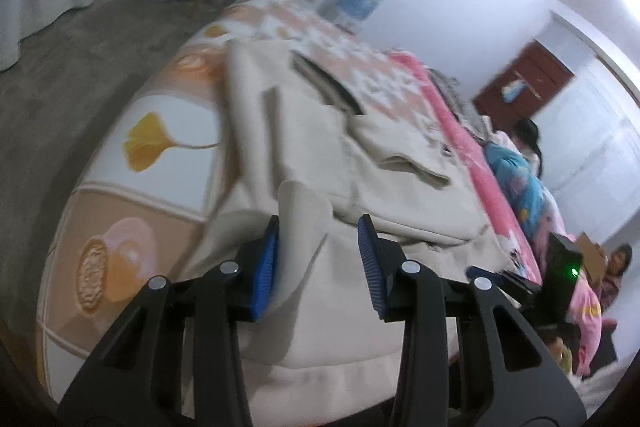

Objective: Fold large clothes

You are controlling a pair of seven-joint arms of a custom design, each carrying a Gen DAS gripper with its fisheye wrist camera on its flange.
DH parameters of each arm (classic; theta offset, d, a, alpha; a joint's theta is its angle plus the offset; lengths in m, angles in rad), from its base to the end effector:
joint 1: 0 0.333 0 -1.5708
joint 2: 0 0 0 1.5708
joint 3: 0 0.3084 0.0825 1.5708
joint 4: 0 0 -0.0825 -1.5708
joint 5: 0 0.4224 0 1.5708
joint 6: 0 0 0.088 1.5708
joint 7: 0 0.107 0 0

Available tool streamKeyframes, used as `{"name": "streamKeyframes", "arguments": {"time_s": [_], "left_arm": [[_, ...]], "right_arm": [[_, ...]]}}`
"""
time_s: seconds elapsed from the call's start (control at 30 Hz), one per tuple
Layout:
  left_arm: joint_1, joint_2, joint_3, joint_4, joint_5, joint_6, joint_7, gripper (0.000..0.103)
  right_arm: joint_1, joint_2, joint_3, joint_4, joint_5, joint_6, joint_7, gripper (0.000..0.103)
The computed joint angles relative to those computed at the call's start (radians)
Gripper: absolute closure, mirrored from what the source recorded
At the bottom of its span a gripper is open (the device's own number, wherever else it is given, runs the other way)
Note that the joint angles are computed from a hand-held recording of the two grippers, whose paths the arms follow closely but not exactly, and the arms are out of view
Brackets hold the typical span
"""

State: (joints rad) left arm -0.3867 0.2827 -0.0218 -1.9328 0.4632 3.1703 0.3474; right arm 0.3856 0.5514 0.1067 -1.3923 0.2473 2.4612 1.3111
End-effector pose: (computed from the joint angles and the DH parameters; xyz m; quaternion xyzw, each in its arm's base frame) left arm 0.6128 -0.3084 0.4209 -0.7281 0.5097 -0.4506 0.0834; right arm 0.6996 0.3549 0.4278 -0.8415 0.4603 -0.0600 0.2764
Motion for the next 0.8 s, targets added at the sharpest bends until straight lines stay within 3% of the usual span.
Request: {"name": "streamKeyframes", "arguments": {"time_s": [0.07, 0.17, 0.5, 0.63, 0.8], "left_arm": [[0.009, 0.003, -0.021, 0.026, 0.004, -0.082, 0.029, 0.066], [0.025, 0.025, -0.065, 0.106, 0.014, -0.321, 0.064, 0.072], [-0.027, 0.041, -0.101, 0.232, 0.272, -0.625, 0.003, 0.081], [-0.067, 0.119, -0.121, 0.370, 0.297, -0.874, 0.068, 0.086], [-0.130, 0.195, -0.113, 0.493, 0.354, -1.072, 0.117, 0.086]], "right_arm": [[-0.001, 0.000, 0.001, 0.000, 0.002, 0.001, -0.002, 0.023], [0.000, -0.001, 0.001, -0.002, 0.003, 0.005, -0.003, 0.023], [-0.002, -0.004, 0.003, -0.010, 0.009, 0.016, -0.006, 0.022], [-0.003, -0.007, 0.004, -0.014, 0.012, 0.018, -0.009, 0.023], [-0.004, -0.026, -0.002, -0.037, 0.014, 0.033, 0.005, 0.023]]}}
